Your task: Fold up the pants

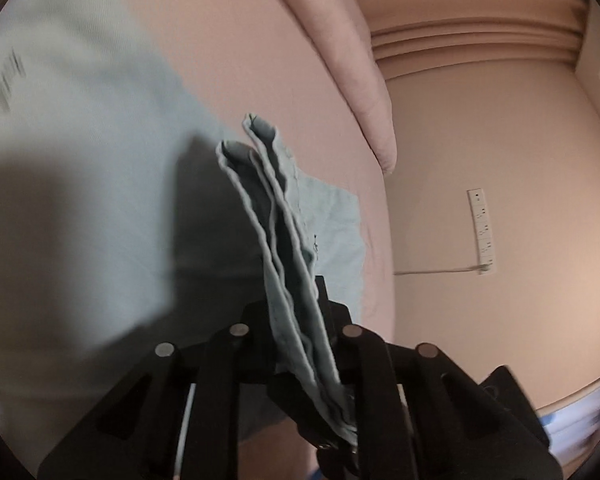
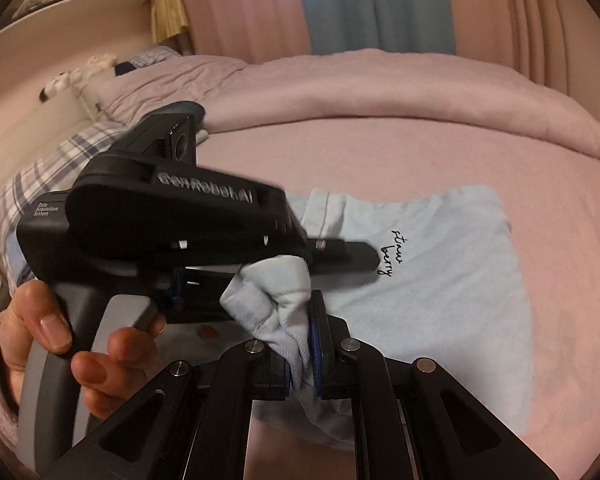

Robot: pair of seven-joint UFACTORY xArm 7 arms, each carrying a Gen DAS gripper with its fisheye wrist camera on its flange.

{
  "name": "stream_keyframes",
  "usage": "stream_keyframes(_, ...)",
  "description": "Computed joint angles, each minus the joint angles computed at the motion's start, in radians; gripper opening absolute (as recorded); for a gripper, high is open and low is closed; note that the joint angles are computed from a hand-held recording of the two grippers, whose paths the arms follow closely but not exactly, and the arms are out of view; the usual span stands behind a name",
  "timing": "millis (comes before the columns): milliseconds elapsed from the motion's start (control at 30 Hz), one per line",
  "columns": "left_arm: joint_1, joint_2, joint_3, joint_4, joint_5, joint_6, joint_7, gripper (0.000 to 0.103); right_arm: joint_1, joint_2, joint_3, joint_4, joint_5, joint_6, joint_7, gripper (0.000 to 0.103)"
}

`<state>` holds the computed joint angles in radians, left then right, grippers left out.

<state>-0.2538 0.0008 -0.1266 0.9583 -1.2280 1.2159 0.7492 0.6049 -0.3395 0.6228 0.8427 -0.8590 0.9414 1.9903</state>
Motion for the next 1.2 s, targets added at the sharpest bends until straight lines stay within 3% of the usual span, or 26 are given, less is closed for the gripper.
stream_keyframes(267,0.022,-0.045,0.028,0.011,0.110,-0.143,0.070,0.009,0.010,0.190,-0.033,0.157,-0.160,-0.033,-0.018,0.010)
stream_keyframes(333,0.012,-0.028,0.014,0.015,0.174,-0.227,0.072,0.012,0.026,0.245,-0.059,0.190,-0.195,-0.061,-0.023,0.010)
stream_keyframes(400,0.001,-0.009,0.001,0.009,0.294,-0.339,0.014,0.028,0.036,0.298,-0.105,0.211,-0.155,-0.142,-0.078,0.023)
stream_keyframes(467,0.010,-0.015,0.011,-0.001,0.283,-0.359,0.017,0.038,0.044,0.300,-0.152,0.182,-0.078,-0.253,-0.088,0.031)
stream_keyframes(533,0.014,-0.049,0.017,-0.025,0.263,-0.395,0.044,0.057,0.062,0.238,-0.178,0.118,-0.098,-0.329,-0.028,0.033)
stream_keyframes(567,0.015,-0.072,0.024,-0.037,0.239,-0.401,0.074,0.058,0.067,0.205,-0.180,0.092,-0.096,-0.345,-0.020,0.039)
stream_keyframes(600,0.014,-0.097,0.031,-0.048,0.221,-0.400,0.109,0.058,0.068,0.156,-0.180,0.056,-0.083,-0.365,-0.013,0.045)
stream_keyframes(700,-0.007,-0.170,0.045,-0.081,0.183,-0.375,0.191,0.057,0.046,-0.013,-0.164,-0.050,-0.061,-0.394,0.026,0.047)
stream_keyframes(800,-0.052,-0.165,0.033,-0.065,0.144,-0.351,0.227,0.057,0.054,-0.119,-0.183,-0.093,0.084,-0.265,-0.083,0.047)
stream_keyframes(867,-0.073,-0.164,0.041,-0.068,0.151,-0.297,0.250,0.053,0.052,-0.132,-0.203,-0.099,0.203,-0.169,-0.183,0.042)
stream_keyframes(900,-0.082,-0.165,0.015,-0.084,0.169,-0.311,0.258,0.052,0.044,-0.128,-0.224,-0.108,0.220,-0.175,-0.207,0.034)
stream_keyframes(1033,-0.100,-0.137,-0.040,-0.159,0.278,-0.410,0.199,0.037,0.006,-0.069,-0.272,-0.139,0.351,-0.193,-0.311,0.029)
stream_keyframes(1067,-0.118,-0.149,-0.015,-0.200,0.255,-0.445,0.231,0.025,-0.011,-0.064,-0.266,-0.152,0.342,-0.224,-0.313,0.028)
stream_keyframes(1100,-0.118,-0.173,0.002,-0.229,0.214,-0.450,0.281,0.022,-0.027,-0.060,-0.247,-0.138,0.338,-0.213,-0.325,0.028)
stream_keyframes(1200,-0.090,-0.199,0.052,-0.239,0.218,-0.372,0.303,0.023,-0.037,-0.043,-0.228,-0.078,0.421,-0.130,-0.403,0.028)
